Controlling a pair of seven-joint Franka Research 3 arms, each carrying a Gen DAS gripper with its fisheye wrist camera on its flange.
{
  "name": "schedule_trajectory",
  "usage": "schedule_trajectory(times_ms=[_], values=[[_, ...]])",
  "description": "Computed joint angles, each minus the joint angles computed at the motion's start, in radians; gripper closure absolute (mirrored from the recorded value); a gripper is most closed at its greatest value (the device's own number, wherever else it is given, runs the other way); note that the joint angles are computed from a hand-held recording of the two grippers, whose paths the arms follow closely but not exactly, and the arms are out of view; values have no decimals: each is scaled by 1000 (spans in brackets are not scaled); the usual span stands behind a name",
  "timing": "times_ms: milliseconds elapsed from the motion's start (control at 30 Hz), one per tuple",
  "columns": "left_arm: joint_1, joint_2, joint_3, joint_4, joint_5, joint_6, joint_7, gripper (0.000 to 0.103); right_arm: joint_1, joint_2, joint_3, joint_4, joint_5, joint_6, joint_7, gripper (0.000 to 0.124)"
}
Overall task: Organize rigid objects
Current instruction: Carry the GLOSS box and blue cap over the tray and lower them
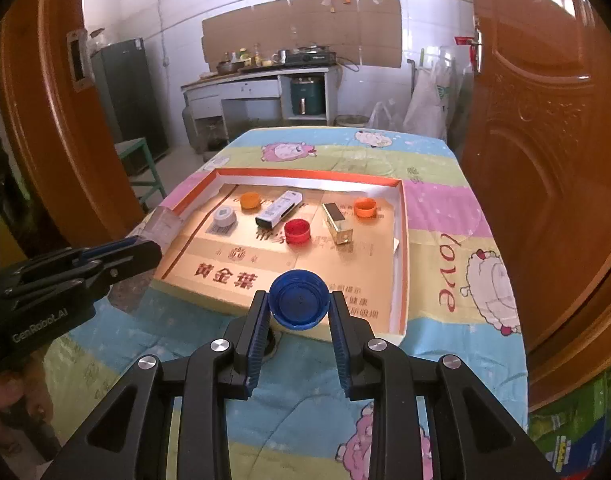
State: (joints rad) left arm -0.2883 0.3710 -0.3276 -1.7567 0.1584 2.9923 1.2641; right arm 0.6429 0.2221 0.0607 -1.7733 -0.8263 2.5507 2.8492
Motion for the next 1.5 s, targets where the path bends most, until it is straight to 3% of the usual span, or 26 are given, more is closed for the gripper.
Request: schedule_trajectory(times_ms=[533,1500], values=[[-35,150,30,216,15,-131,1,82,-23,85,-47,76,117,67,-121,93],[-108,409,99,599,40,-369,3,82,-21,287,-141,236,446,146,-397,93]])
